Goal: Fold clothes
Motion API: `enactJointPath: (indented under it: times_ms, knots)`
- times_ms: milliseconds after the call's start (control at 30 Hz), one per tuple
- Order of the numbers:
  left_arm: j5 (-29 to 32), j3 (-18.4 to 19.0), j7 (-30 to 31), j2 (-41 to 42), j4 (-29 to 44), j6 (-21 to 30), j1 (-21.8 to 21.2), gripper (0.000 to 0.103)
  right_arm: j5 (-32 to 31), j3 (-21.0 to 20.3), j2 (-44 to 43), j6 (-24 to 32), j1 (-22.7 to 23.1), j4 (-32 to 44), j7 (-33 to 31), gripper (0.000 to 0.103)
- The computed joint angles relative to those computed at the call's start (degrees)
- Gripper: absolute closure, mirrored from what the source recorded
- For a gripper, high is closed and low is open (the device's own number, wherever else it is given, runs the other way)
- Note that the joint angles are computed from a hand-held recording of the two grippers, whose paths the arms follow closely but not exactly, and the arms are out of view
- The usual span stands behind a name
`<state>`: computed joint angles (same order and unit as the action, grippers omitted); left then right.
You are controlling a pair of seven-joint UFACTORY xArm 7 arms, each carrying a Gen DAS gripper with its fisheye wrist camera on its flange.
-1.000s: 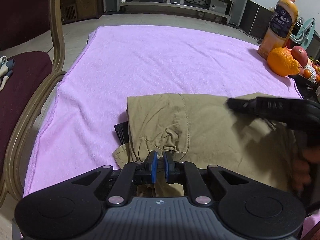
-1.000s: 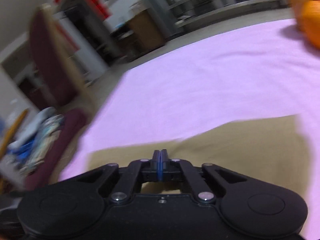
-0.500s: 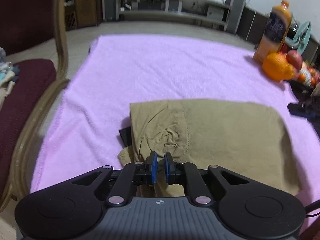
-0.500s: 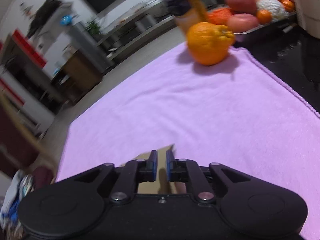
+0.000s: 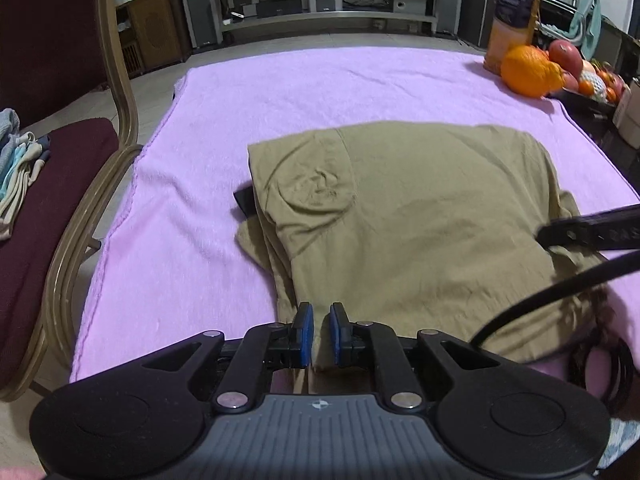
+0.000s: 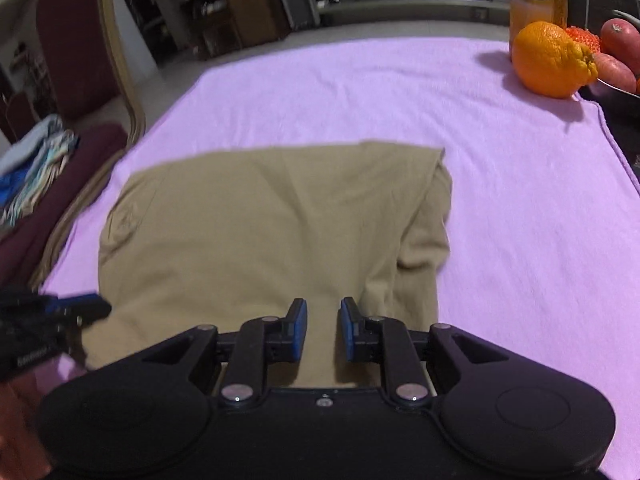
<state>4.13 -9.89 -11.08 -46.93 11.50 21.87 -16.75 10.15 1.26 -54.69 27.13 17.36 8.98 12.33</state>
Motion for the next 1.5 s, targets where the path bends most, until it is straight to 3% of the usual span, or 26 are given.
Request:
enactJointPath:
  times_ms: [67,167,267,400,467,567,667,867,1000,1067,1200,1300,1400,1433,1500]
  knots:
    - [0.10,0.18,1.03,-4.00,-0.79,3.87,-1.47,0.092,-0.29,-0.11,-5.03,7.08,-0.28,-0.62,0.32,0.085]
    - [-1.00,1.47,3.75,-9.88,-0.71,13.64,-4.62,0.088,1.11,-2.34,-17.13,16.93,-2.04,-2.94,1.52,0.083]
    - [-3.73,4.68,6.05,-15.98,-2.30,17.57,-5.48,0.087,1.98,-3.75,-27.46,21.45,-6.01,-5.08,3.01,0.061]
    - [-10.16,11.50,7.11,-18.55,-2.80,11.61,-3.40,0.076,4.79,-6.54,-29.97,16.72,-9.60,-6.98,4.25,0.058]
    - [-12.79,12.98,6.33,-16.38,-1.91,9.62,-1.40,0.069,6.75,-7.89,-29.83,14.95,-10.46,-8.09,5.52,0.055]
    - [-15.03,12.63,4.25,-10.18,0.71,8.89,1.09,0.063,9.92,-9.66,-28.95,12.67,-11.25,-9.82,8.06,0.046]
    - [-16.12,11.32,2.36,-4.49,3.72,9.95,2.13,0.062,12.94,-11.79,-27.71,10.45,-10.69,-11.12,8.97,0.044]
    - [-14.54,8.09,2.62,1.21,6.86,9.60,2.17,0.056,12.57,-8.96,-26.31,8.42,-10.51,-11.26,11.09,0.037]
    - [-19.28,13.05,5.80,1.89,5.83,10.49,-0.98,0.057,11.94,-9.33,-24.26,8.64,-10.89,-11.27,12.05,0.037]
    - [-21.50,14.04,7.18,2.47,5.28,11.16,-1.93,0.061,11.93,-9.61,-22.88,7.45,-10.16,-11.38,11.52,0.039]
    - [-19.34,9.45,6.78,3.14,4.57,10.24,-0.42,0.058,12.67,-10.31,-19.91,1.25,-7.08,-12.05,9.75,0.041]
    - [-18.69,9.20,6.84,3.47,4.38,9.78,-0.26,0.055,13.11,-11.08,-17.07,-4.60,-3.70,-12.64,8.18,0.049]
    - [-18.40,9.41,6.97,3.74,4.24,9.47,-0.20,0.053,11.35,-8.76,-16.16,-3.84,-3.65,-12.16,9.05,0.074]
    - [-18.46,9.62,7.09,3.60,4.18,9.47,-0.25,0.053,10.60,-7.85,-16.45,-2.29,-4.25,-11.86,9.76,0.088]
    - [-18.34,9.64,7.28,2.98,3.97,9.55,-0.22,0.053,9.14,-5.35,-18.58,0.65,-5.07,-11.04,11.84,0.095]
